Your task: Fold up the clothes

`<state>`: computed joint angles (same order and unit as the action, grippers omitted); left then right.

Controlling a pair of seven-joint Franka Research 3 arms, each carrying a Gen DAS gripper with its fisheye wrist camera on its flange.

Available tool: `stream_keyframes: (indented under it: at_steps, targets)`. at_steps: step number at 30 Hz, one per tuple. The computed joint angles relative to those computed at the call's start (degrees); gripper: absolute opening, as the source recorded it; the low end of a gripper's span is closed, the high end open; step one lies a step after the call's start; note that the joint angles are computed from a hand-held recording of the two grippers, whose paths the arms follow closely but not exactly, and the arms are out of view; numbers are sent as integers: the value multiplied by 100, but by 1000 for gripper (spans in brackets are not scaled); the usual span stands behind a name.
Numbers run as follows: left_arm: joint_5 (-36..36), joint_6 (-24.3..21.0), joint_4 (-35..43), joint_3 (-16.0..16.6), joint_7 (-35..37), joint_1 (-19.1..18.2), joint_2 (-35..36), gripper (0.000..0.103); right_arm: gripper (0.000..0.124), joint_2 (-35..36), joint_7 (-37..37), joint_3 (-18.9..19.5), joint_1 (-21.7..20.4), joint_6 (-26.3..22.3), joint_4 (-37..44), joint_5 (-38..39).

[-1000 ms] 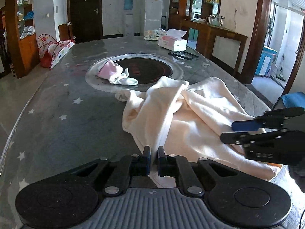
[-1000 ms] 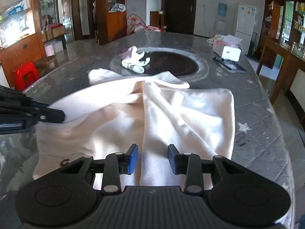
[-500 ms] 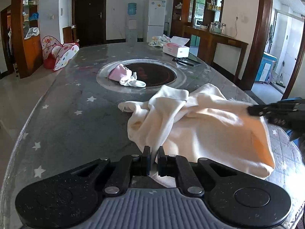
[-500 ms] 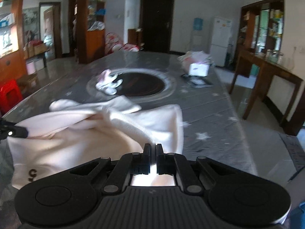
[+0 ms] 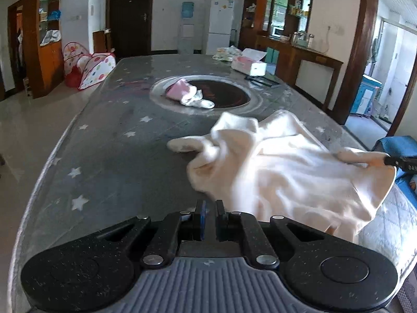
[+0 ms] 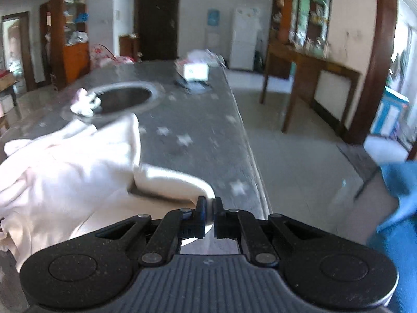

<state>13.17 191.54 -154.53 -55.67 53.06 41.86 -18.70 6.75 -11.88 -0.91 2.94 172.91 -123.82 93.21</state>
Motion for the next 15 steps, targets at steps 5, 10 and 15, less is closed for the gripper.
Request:
stream_keyframes:
  at_steps: [5, 10, 15]
  targets:
    - [105, -78, -144, 427, -29, -359, -94, 8, 15, -195, 1203, -38, -145, -220, -405, -1171]
    - [118, -3, 61, 161, 86, -144, 2, 12, 17, -376, 705, -52, -167, -262, -404, -626]
    - [82, 51, 665, -1426, 291, 1286, 142, 36, 29, -393, 654, -54, -96, -510, -334, -675]
